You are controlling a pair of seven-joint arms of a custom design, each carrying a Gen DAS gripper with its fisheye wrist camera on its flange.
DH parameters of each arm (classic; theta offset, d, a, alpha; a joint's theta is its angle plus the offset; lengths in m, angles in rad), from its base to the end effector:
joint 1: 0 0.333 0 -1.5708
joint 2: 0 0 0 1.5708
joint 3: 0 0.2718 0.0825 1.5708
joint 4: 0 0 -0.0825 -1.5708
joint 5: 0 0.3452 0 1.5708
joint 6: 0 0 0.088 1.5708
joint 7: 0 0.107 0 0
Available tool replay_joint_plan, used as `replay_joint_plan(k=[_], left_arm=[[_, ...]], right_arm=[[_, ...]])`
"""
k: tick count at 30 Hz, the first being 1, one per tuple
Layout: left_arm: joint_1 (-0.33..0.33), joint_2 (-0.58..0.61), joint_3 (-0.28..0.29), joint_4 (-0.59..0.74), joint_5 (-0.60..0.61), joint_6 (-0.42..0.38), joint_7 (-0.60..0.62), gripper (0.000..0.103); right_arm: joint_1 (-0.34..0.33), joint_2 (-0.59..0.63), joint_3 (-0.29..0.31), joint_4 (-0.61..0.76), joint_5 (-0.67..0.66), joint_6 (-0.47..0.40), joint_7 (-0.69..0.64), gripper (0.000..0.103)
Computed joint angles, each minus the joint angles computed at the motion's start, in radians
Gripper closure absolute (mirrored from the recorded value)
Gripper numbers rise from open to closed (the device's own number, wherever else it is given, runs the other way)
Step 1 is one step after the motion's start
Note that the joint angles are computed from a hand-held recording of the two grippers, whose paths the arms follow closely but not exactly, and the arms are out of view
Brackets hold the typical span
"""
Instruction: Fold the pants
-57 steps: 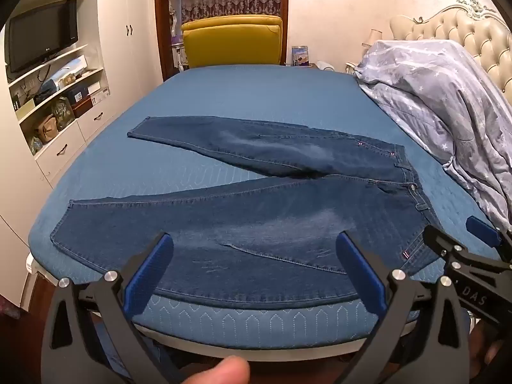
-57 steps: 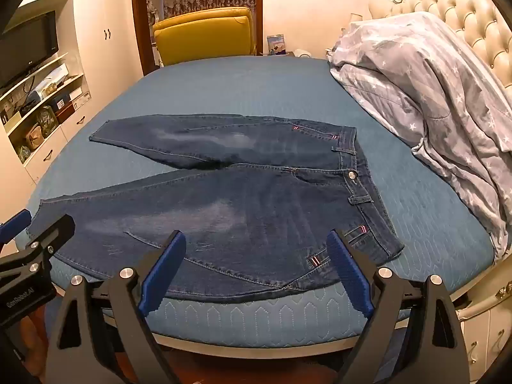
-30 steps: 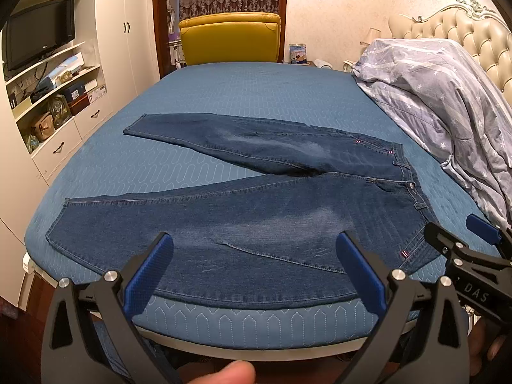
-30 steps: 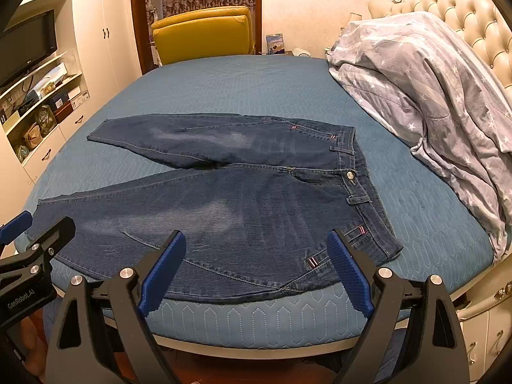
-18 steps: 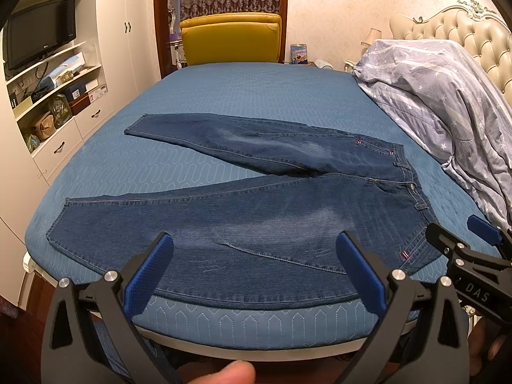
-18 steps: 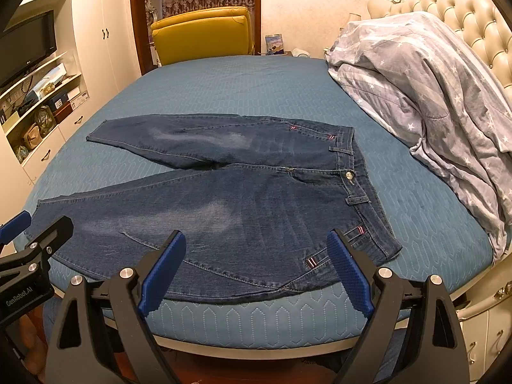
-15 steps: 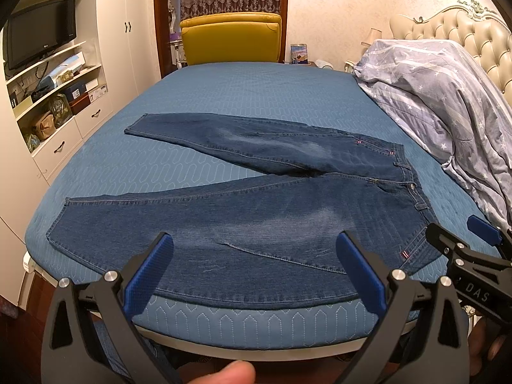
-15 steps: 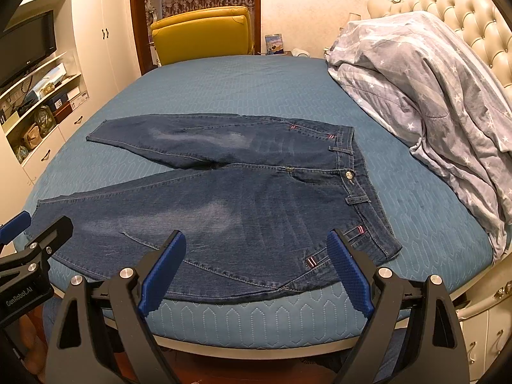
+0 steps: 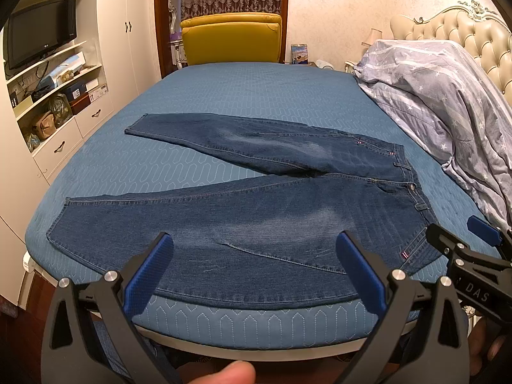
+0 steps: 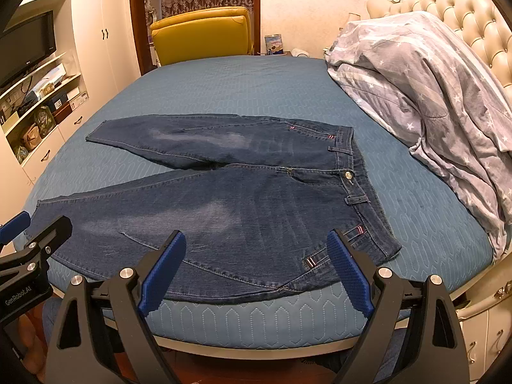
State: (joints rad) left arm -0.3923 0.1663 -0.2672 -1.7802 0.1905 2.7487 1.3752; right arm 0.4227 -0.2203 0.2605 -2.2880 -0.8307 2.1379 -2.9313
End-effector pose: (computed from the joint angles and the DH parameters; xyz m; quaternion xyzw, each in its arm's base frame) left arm 0.4875 -0.3740 0.5294 -0.4339 0.8094 -0.3507 0.1831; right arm 0.3800 0.2720 0.4342 -0.4103 0.8321 -0.3266 0.1807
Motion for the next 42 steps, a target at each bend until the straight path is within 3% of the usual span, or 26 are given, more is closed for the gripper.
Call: replay_joint_plan(k=[35,42], left_arm=[[0.003,-0.006,-0.001,-0.004,-0.011,-0.005,0.007,0.001],[-0.002,0.010,0.002,0.011,0.000,-0.020,-0.004,0.001]], right_arm=[[0.002,0.002,-0.001,-0.003,0.001,0.005,0.007,0.017],[-0.006,-0.015,-0.014,-0.043,-0.003,0.057,0.011,0.017]])
